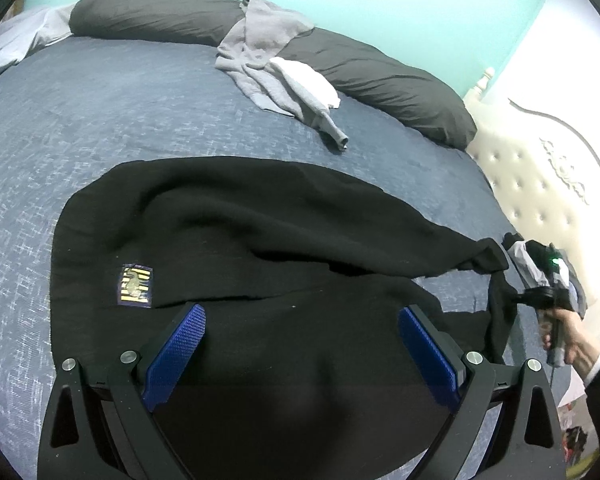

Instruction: Fold clothes

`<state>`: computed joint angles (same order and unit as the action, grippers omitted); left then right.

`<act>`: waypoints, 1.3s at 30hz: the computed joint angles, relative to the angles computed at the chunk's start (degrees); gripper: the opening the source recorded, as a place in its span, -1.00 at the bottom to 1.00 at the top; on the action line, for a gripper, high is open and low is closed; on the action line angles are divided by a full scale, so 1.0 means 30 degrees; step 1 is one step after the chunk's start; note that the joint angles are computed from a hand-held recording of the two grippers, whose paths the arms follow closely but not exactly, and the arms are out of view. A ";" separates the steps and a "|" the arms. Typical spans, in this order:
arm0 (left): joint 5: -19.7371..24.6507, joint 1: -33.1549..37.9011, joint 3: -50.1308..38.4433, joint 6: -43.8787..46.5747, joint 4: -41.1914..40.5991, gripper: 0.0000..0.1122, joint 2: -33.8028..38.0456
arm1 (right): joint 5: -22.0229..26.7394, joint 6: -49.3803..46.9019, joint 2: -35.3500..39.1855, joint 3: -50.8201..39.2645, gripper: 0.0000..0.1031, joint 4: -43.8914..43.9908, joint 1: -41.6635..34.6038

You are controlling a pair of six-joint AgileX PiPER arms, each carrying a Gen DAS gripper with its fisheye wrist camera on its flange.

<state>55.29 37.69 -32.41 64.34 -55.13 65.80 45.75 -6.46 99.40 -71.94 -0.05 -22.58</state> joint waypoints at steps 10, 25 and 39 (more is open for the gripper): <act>0.1084 0.0647 0.0199 0.0264 -0.0238 0.77 -0.0717 | 0.2339 -0.6194 -0.2420 0.0969 -0.98 0.5856 -0.4894; 0.0021 -0.0052 0.0314 0.0299 -0.0336 0.77 -0.0036 | 0.0609 0.0988 0.1141 -0.0356 -0.17 0.0312 0.2173; 0.0633 0.1539 -0.0024 0.1062 -0.0379 0.77 0.0536 | -0.0867 0.0073 0.0172 0.0837 -0.93 0.0975 0.0755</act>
<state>57.19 42.31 -32.49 67.53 -56.26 67.41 43.15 -6.24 99.92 -69.43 2.88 -20.32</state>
